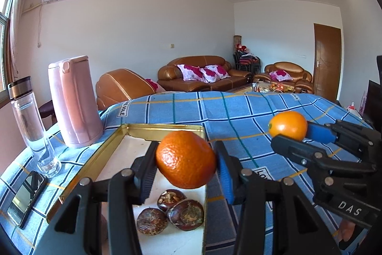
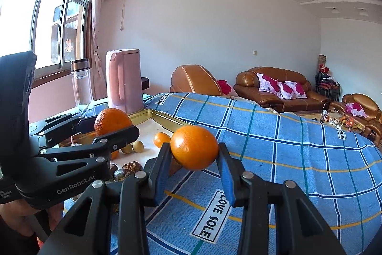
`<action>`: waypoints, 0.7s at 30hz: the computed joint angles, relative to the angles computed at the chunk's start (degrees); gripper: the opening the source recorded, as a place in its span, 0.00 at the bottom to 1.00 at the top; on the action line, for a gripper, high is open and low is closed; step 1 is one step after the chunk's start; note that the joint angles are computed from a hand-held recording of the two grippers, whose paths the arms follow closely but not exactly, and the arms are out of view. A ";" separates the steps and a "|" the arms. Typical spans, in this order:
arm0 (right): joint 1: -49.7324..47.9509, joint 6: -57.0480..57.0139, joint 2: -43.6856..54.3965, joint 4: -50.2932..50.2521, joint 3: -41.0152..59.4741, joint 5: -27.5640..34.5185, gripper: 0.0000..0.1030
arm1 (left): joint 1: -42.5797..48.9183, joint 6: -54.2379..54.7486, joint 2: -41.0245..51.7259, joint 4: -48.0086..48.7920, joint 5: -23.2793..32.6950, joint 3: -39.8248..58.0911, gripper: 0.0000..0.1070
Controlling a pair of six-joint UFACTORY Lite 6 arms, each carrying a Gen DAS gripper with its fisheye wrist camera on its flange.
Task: Organize fruits
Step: 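Carry the orange with the left gripper while the right gripper carries its orange over the tray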
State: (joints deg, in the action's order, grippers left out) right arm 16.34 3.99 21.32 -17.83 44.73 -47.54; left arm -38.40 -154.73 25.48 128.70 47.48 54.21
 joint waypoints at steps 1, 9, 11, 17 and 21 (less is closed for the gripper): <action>0.54 -0.27 0.09 0.41 0.06 0.07 0.39 | 0.19 -0.28 -0.33 0.01 0.12 -0.60 0.45; 4.27 -1.76 0.84 2.78 1.30 1.14 0.39 | 2.09 -3.15 -3.77 1.59 1.91 -6.19 0.45; 5.10 -1.93 1.00 3.18 1.70 1.39 0.39 | 2.30 -2.85 -4.26 1.16 2.43 -6.89 0.45; 7.41 -2.13 2.18 4.06 3.37 2.34 0.39 | 4.41 -4.44 -5.56 2.75 2.17 -9.23 0.45; 9.41 -3.02 3.50 5.34 4.94 3.52 0.39 | 5.22 -5.11 -6.35 3.41 2.32 -10.63 0.45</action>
